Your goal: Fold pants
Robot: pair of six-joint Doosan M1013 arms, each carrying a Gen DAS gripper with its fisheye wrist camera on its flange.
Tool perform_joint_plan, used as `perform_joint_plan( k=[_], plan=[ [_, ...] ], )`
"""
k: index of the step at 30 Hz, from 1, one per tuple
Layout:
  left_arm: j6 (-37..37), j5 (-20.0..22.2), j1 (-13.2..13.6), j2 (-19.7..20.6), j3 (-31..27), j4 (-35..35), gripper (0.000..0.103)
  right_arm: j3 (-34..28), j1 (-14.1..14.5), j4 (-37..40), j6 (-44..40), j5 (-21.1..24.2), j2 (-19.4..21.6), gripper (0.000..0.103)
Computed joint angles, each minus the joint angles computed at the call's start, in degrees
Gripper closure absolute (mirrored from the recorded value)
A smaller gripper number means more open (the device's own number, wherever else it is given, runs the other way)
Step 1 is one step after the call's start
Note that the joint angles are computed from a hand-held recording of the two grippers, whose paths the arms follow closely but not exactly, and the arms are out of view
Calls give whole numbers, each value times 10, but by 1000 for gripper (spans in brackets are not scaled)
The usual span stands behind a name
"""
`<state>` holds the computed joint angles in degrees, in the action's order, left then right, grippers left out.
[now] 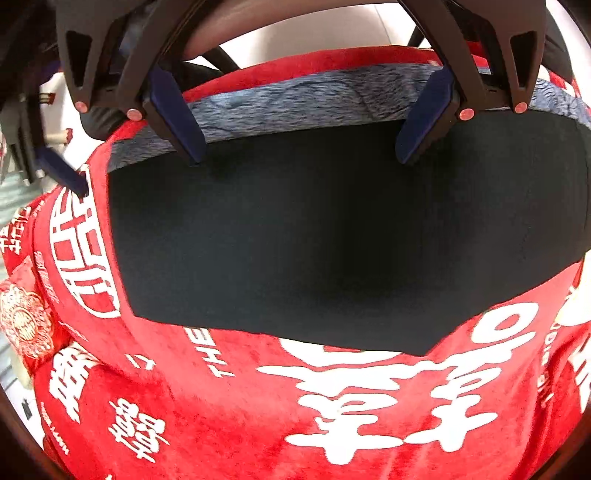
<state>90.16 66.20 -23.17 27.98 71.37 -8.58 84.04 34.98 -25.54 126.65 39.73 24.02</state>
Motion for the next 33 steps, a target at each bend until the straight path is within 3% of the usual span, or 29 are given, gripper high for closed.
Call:
perform_joint_plan(
  k=[2, 4, 7, 10, 12, 14, 18, 23, 26, 29, 33],
  plan=[
    [-27, -2, -1, -3, 4, 42, 0, -23, -2, 46, -52, 14, 21, 2],
    [-23, -3, 10, -5, 7, 25, 0, -61, -8, 98, -87, 85, 52, 1],
    [-39, -36, 24, -21, 26, 38, 0, -62, -6, 102, -84, 74, 50, 1],
    [-62, -22, 37, -10, 20, 54, 0, -58, -7, 117, -76, 35, 43, 1],
    [-49, -4, 58, 2, 18, -3, 0, -81, -7, 136, -84, 64, 61, 1],
    [-35, -22, 66, -8, 28, -21, 0, -101, -5, 131, -83, 95, 77, 0],
    [-65, -71, 71, -32, 57, 20, 0, -111, -3, 170, -123, 75, 77, 0],
    [-104, -52, 87, -24, 58, 82, 0, -157, 3, 192, -157, 115, 107, 0],
    [-116, -65, 106, -41, 78, 73, 0, -182, 9, 209, -204, 106, 116, 0],
    [-130, -75, 123, -54, 96, 62, 0, -229, 16, 211, -265, 114, 134, 0],
    [-141, -78, 144, -61, 108, 57, 0, -363, 18, 256, -386, 176, 205, 0]
  ],
)
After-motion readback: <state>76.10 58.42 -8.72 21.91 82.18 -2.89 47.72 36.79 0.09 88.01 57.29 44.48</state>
